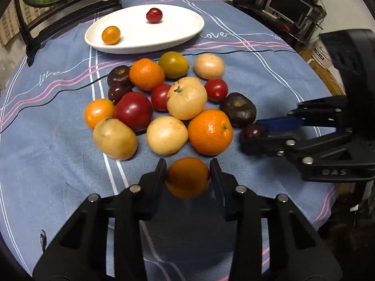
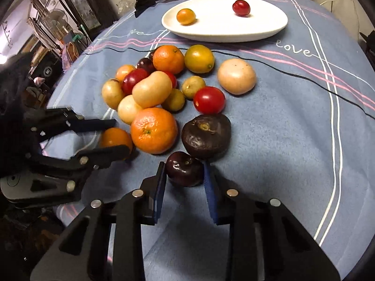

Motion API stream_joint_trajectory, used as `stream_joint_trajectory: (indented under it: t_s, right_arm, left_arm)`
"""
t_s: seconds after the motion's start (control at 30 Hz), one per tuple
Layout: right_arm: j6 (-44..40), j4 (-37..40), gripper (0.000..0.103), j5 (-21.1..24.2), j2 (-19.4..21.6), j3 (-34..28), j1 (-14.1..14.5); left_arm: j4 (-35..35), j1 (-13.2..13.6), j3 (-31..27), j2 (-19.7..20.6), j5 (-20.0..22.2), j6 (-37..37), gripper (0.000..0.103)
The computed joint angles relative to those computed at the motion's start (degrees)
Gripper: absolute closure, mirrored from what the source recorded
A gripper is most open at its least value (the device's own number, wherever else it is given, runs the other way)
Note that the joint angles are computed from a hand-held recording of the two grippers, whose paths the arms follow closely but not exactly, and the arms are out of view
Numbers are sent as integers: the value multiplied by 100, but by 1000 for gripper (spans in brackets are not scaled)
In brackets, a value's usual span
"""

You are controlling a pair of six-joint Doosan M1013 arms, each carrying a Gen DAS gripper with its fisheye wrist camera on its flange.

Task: Organize fruits
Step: 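Grasp a tangerine with left tool while right tool grasps a dark plum, then place the tangerine and dark plum on the plate, opening both tools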

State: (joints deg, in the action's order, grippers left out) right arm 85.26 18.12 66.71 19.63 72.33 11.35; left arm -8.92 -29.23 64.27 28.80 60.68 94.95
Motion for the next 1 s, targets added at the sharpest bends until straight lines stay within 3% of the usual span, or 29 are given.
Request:
stream_joint_trajectory:
  t_s: [0.37,0.5,0.67,0.77,1.0]
  right_arm:
    - [-51,111,71,-105,-138,-53,-134]
    - [-200,79,71,-278,-33,-498,-187]
    - [-443,-90,71,-604,277,-1477,-229]
    - [-439,-160,71,-741,516,-2051,-261]
    - [-177,-296,71,-538,1199,-2985,-324]
  left_arm:
    - [210,67,-281,-114,-252,-163,64]
    - [470,106,-867,65,-407,-197,64]
    - [716,172,-2035,574,-468,-301,64]
    - [1032,154,-2826,975,-258,-541,64]
    - [1196,146,-4750,2141,948,-1025,64]
